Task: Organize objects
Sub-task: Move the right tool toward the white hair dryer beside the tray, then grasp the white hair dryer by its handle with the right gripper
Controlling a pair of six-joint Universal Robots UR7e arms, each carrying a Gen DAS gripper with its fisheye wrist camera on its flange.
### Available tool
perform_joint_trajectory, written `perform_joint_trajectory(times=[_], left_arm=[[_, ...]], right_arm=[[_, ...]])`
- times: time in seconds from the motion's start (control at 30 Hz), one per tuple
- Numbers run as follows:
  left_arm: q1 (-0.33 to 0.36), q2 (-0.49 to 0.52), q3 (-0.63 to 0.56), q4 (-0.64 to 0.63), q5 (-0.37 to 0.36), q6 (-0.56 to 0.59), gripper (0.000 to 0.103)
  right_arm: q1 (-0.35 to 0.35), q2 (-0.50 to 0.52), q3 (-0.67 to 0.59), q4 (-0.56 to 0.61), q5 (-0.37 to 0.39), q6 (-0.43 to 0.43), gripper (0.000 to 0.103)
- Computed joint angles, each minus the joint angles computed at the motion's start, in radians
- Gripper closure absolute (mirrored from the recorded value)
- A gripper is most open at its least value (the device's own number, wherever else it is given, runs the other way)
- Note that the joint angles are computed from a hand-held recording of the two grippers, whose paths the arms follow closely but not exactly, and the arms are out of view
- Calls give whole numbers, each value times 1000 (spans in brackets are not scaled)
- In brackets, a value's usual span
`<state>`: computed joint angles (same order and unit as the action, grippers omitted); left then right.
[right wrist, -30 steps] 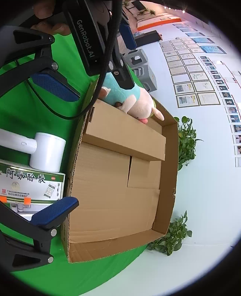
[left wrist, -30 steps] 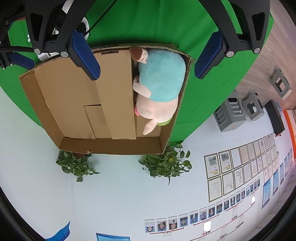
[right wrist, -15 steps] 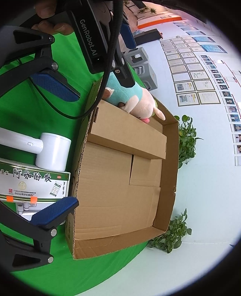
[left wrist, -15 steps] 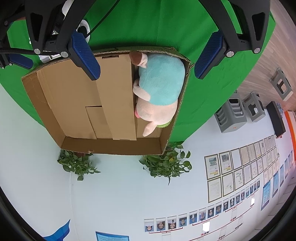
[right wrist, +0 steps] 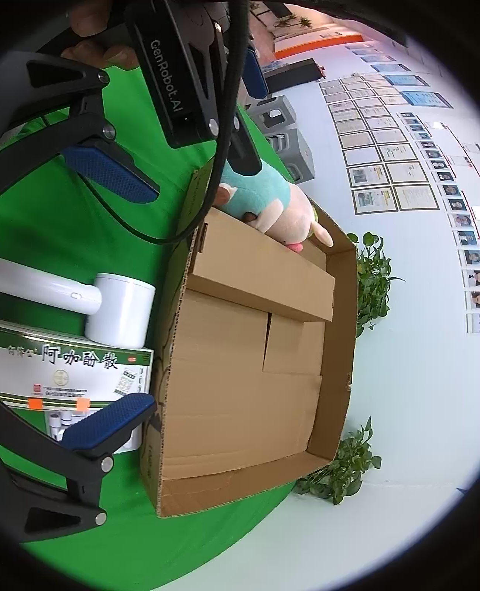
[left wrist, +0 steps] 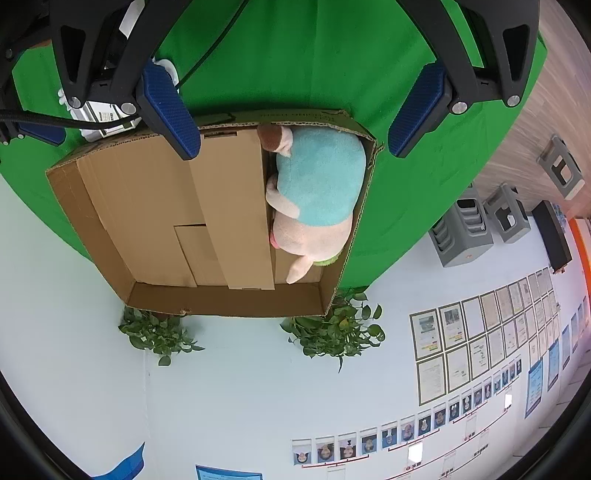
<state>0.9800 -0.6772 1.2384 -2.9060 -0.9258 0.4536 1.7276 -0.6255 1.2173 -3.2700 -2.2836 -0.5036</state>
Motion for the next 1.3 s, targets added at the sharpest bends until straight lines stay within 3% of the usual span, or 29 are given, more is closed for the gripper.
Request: perform_joint_trajectory(times=[0.17,0.37,0.57,0.73,0.93,1.13,1.23,1.3], left_arm=[[-1,-23,42,-8,-5,-3,0],[8,-44,80,31,-27,-9,0],[27,-37,79,120,-65,-54,0],[43,-14,43,219,-127,-80,0],[71,35,-76,399,-229,-137,1],[93,77,-186,551,-339,-178,1],[103,102,-244,627,-408,-182,1],[110,126,-294,690,-453,-186,1]], right_arm=[[-3,-32,63,-22,22,4,1],[-40,-146,248,-18,124,-16,1],[-104,-235,370,110,147,74,1],[-116,-250,395,118,178,100,1],[-94,-208,372,90,197,57,1],[-48,-134,341,-96,82,-105,5],[-34,-145,370,-177,145,-175,5],[-37,-166,383,-117,229,-166,5]])
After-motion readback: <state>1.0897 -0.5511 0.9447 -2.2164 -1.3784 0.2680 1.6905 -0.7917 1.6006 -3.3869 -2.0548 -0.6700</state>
